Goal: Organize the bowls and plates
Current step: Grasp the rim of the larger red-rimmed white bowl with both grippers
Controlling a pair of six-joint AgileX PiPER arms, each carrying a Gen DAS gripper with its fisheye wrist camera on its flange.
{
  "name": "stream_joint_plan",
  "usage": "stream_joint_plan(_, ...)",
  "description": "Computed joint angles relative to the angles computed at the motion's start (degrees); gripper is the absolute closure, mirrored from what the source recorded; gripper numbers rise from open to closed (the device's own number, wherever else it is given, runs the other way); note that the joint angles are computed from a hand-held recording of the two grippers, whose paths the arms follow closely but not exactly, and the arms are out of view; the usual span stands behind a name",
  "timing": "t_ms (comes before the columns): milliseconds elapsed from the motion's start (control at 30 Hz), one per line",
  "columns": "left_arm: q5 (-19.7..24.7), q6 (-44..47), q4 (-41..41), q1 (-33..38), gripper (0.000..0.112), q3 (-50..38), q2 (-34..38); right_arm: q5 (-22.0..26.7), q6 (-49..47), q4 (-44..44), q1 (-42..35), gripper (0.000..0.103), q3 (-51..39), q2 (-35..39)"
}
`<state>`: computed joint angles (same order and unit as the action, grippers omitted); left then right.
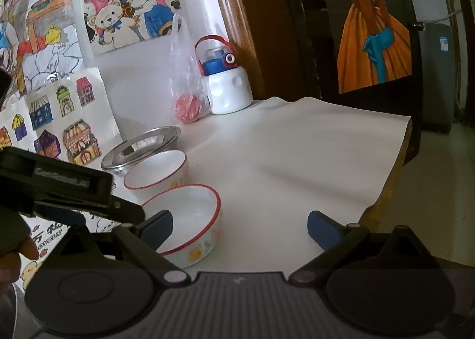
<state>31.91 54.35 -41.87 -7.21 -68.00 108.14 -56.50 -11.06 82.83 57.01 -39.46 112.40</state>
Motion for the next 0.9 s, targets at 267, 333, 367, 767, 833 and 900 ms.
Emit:
stream_joint_plan(267, -0.2, -4.2, 4.5, -2.7, 0.023, -2.2, 2.2, 0.3, 1.7, -2.0, -0.2, 0.013, 0.7, 0.5)
stream_joint_plan(333, 0.1, -3.7, 4.0, -2.9, 0.03, -2.1, 2.3, 0.5, 2.7, -2.9, -0.3, 0.016, 0.9, 0.6)
stream_joint_plan(367, 0.0, -3.6, 3.9, -3.0, 0.034, -2.0, 2.3, 0.7, 3.3, -3.4, -0.4, 0.018, 1.0, 0.5)
stream_joint_plan(767, 3.4, 4.4, -3.5, -2.2, 0.089, -1.1, 1.9, 3.5, 12.0, -11.4, -1.6, 0.049, 3.0, -0.6)
stream_joint_plan(833, 4.5, 5.8, -4.9, -1.8, 0.097, -1.0, 2.0, 3.5, 14.2, -12.9, -1.6, 0.057, 3.6, -0.8)
stream_joint_plan(900, 4.7, 6.4, -5.2, -2.0, 0.104, -0.6, 1.7, 3.6, 16.0, -14.0, -1.5, 0.07, 4.0, -1.0)
